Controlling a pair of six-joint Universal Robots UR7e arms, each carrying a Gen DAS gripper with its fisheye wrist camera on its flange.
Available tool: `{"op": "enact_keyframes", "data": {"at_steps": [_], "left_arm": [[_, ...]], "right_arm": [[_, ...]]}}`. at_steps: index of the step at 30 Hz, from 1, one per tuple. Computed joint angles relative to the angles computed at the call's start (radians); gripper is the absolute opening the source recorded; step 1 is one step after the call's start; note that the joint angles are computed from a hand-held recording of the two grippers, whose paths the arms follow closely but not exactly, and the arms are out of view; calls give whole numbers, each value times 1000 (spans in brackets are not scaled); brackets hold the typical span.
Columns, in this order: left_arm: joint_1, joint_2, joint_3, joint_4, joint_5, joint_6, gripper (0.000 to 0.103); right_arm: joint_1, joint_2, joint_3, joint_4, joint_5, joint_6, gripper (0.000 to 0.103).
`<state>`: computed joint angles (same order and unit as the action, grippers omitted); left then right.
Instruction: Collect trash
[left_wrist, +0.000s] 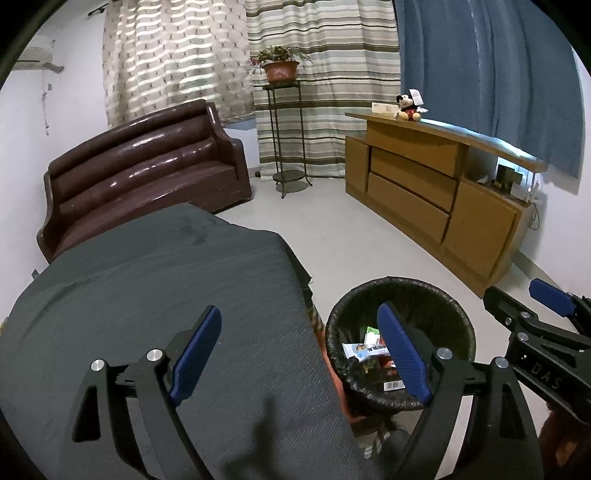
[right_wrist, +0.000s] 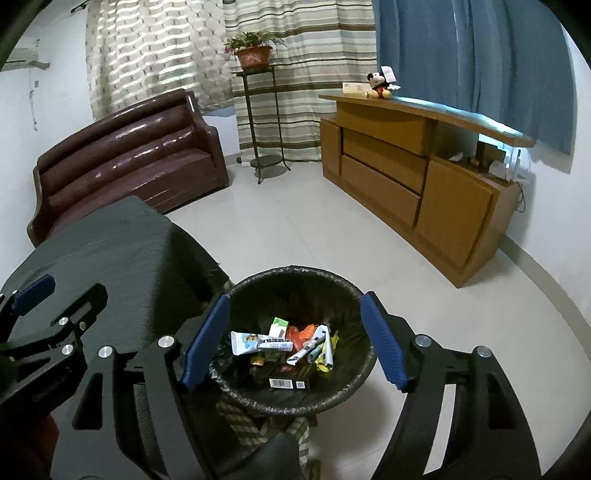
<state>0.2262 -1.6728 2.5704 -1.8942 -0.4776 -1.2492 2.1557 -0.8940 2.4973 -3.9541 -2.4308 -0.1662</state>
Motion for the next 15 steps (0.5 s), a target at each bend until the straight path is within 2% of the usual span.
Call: {"op": "enact_keyframes", "data": {"at_steps": [6,15], "left_arm": [[-49,-54,5,134,-7,-109,84],[-68,-81,9,196,-11,-164,84]], "right_arm": [[35,3,8,-9,-26,5,72],[54,8,8,-18,-35,-2,72]]}}
